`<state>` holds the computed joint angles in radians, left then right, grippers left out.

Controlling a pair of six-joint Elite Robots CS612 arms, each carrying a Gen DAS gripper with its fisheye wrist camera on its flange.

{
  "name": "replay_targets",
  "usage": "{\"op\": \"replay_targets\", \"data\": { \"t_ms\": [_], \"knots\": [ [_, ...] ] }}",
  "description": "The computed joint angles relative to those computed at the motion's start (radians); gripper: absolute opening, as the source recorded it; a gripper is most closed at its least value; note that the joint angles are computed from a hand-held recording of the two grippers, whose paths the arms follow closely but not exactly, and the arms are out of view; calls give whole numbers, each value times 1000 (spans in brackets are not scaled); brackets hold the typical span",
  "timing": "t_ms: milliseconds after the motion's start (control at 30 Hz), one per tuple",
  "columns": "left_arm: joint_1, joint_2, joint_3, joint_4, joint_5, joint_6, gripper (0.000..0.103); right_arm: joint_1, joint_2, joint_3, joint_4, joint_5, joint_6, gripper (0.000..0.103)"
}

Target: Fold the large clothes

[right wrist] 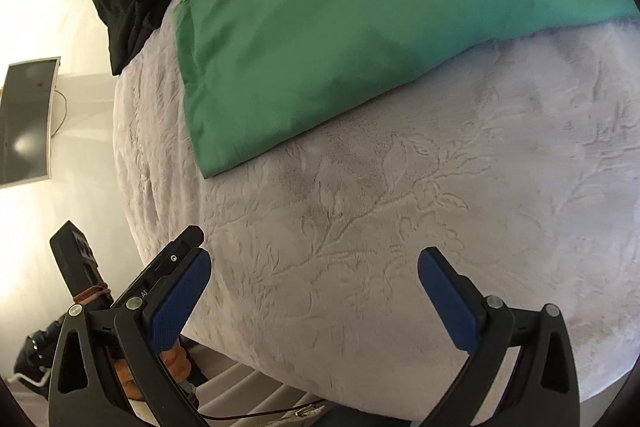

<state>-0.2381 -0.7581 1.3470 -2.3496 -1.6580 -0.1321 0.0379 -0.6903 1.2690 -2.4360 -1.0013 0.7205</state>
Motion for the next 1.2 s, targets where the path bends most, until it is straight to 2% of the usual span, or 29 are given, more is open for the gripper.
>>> {"op": "replay_targets", "data": {
  "t_ms": [233,533,667,800,900,1067,1200],
  "knots": [
    [0,28,-28,8,2,11,102,-6,15,13,-34,27,45,103],
    [-4,47,-48,11,-15,24,102,-13,33,20,-162,86,113,103],
    [4,53,-43,-27,-42,8,102,-16,55,0,-227,110,130,103],
    [19,58,-29,-93,-40,-39,102,-12,108,-57,-316,190,171,103],
    [31,63,-28,-129,-45,-73,102,1,175,-146,-389,247,238,103],
    [43,62,-22,-141,-40,-79,102,15,235,-206,-449,212,379,103],
    [54,63,-17,-137,-62,-65,102,14,259,-199,-600,175,546,102]
  ]
}}
